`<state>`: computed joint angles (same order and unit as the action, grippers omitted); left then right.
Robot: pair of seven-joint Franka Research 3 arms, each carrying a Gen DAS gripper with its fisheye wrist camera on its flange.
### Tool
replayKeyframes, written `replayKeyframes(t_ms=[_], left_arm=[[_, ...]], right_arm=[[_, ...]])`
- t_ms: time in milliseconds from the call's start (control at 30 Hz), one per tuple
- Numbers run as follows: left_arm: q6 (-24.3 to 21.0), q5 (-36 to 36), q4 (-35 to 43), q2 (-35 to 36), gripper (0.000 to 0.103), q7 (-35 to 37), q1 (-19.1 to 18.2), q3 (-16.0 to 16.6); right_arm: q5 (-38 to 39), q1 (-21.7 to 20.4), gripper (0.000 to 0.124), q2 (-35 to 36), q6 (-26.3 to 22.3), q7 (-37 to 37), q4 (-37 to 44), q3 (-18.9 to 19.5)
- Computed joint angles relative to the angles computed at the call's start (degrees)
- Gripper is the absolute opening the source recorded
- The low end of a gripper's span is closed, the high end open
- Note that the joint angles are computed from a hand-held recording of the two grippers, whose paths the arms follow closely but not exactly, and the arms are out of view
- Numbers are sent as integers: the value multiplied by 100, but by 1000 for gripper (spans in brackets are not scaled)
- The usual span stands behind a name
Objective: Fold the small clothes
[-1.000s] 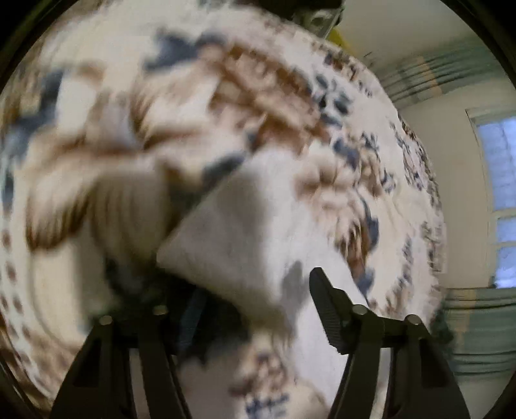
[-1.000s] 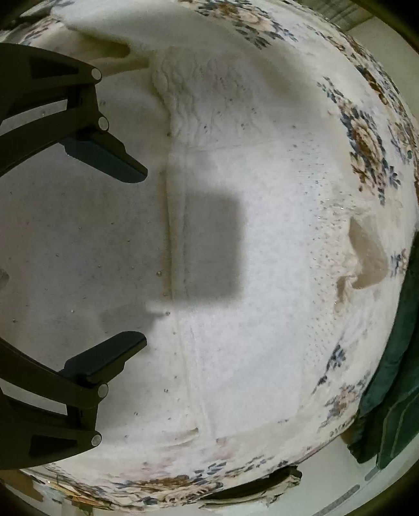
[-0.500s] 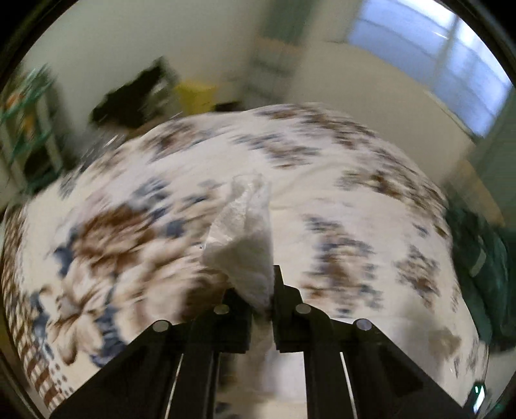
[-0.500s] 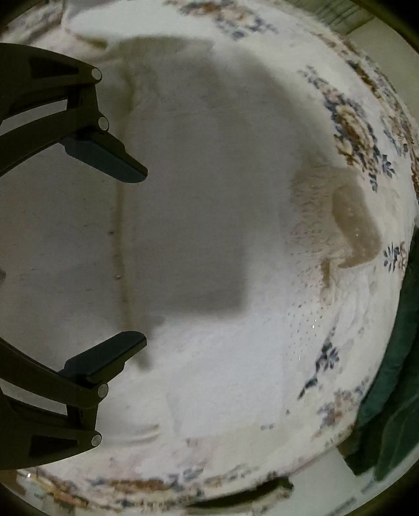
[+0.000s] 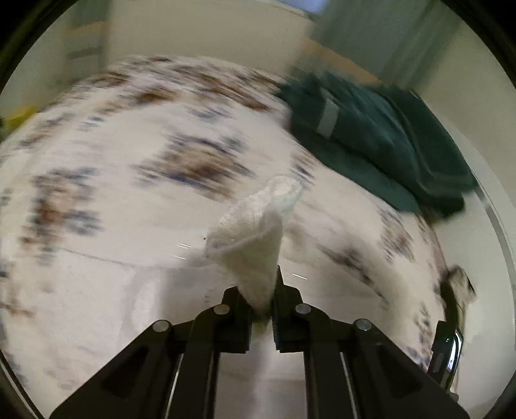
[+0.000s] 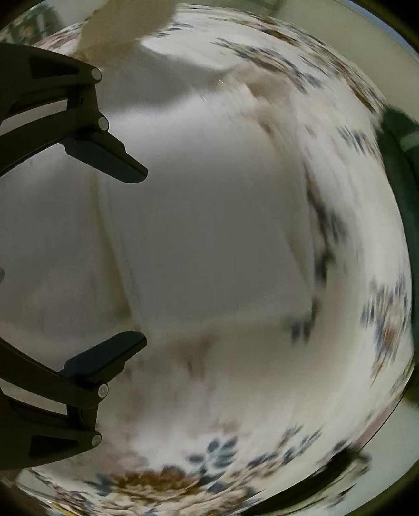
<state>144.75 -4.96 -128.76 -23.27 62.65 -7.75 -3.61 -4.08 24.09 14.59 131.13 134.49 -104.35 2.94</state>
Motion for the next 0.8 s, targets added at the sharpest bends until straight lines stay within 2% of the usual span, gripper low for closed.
replayKeyframes(t_ms=[133,200,333,367,400,433,467,500,533,567,633,667,733,800], left_arm=[[117,14,800,1044,7,-200,-371,-511],[59,22,1096,1389,10,-264,-472,-639],[-608,844,1700,1911,12,-732,-527,-915],[-605,1065,1615,1843,14,-855,-529,-937],[-631,1343,1491,1720,23,-1004,-516,-954],[-617,1488,1317,1558,27,-1070,-509,-951],[-630,1632,1090,1330,42,-1115,-484,-933],[-754,1806,842,1081,70,-1162,-439,-917],[-987,2019,664,880,83,-1276,-381,-942],[-1283,2215,447,621,93,-1399,-317,-961],[-1862,2408,-41,117,93,-1468,-239,-943],[-2298,2611,-224,-68,93,-1484,-184,-1002],[-2901,2758,-716,-452,93,-1402,-175,-979],[-3256,2718,-1105,-740,93,-1492,-163,-919]], right_arm=[[350,-406,95,-410,206,-321,-684,-134],[500,-592,95,-520,284,-573,-893,-162],[1239,-1003,95,-774,316,-1433,-1256,-178],[1499,-1096,95,-810,267,-1676,-1283,-179],[1865,-1206,93,-875,236,-1966,-1335,-185],[2173,-1279,84,-940,269,-2181,-1387,-184],[2585,-1358,75,-1024,347,-2470,-1464,-183],[2908,-1409,51,-1071,370,-2703,-1497,-181],[3164,-1457,38,-1035,276,-2924,-1411,-189],[3462,-1503,38,-958,160,-3185,-1280,-186],[3958,-1561,38,-777,88,-3605,-1023,-152],[4186,-1565,41,-611,109,-3771,-824,-110],[4383,-1541,60,-308,93,-3817,-467,-40],[4541,-1511,65,173,48,-3807,62,55]])
